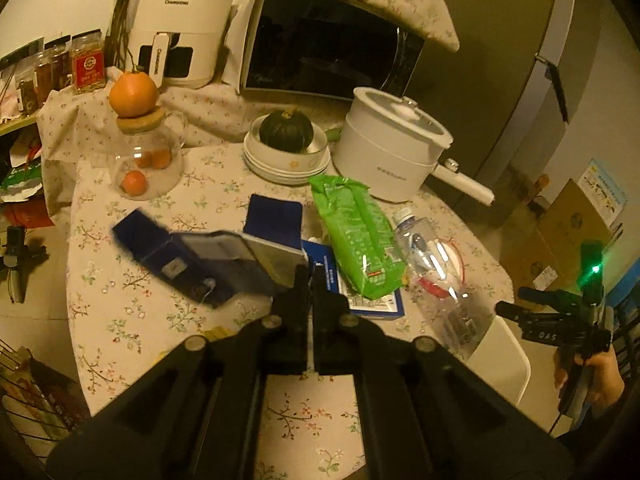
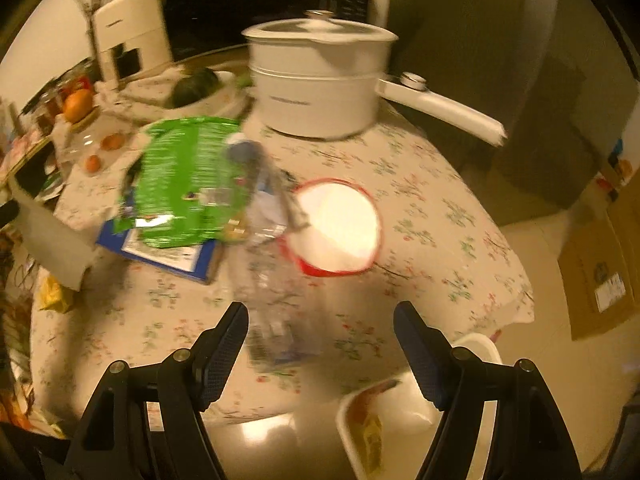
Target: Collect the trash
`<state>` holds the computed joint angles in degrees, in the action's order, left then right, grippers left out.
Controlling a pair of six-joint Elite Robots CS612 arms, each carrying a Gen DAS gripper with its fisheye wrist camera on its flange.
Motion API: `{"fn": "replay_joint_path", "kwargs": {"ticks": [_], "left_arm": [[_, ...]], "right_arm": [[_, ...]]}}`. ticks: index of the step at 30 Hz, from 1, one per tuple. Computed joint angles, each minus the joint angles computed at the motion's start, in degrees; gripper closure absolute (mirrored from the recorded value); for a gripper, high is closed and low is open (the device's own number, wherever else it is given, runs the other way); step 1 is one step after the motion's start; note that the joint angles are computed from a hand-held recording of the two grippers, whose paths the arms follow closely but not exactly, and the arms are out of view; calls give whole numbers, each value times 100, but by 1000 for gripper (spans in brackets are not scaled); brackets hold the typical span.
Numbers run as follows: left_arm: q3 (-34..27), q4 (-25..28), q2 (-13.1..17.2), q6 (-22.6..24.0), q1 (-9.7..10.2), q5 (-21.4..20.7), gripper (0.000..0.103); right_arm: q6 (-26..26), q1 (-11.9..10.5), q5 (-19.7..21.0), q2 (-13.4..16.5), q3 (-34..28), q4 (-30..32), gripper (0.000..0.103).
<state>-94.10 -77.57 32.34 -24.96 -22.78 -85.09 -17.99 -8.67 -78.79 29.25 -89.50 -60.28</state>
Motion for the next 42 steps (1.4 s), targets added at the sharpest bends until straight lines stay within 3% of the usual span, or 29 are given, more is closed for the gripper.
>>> {"fn": "replay_joint_path", "kwargs": {"ticks": [6, 10, 15, 21, 29, 34, 42], "left_arm": [[-149, -295, 17, 43, 2, 100, 102], [-271, -202, 1, 136, 12, 288, 102], [-505, 246, 2, 610, -25, 676, 102], [-830, 800, 67, 1127, -15, 973, 101], [-1024, 1209, 97, 1477, 104, 870, 101], [-1057, 1367, 117, 1393, 174, 789, 101], [-1068, 1539, 121, 1261, 215, 790, 101]], "right_arm": [[161, 53, -16, -32, 87, -53, 26], [-48, 157, 145, -14, -23, -4, 26], [-310, 323, 865, -6, -181, 359, 26], [-636, 619, 1336, 55, -133, 721, 26], [-599, 992, 1752, 196, 45, 767, 29], [-414, 1125, 2025, 250, 216, 640, 33], [-484, 1297, 2060, 238, 511, 597, 45]]}}
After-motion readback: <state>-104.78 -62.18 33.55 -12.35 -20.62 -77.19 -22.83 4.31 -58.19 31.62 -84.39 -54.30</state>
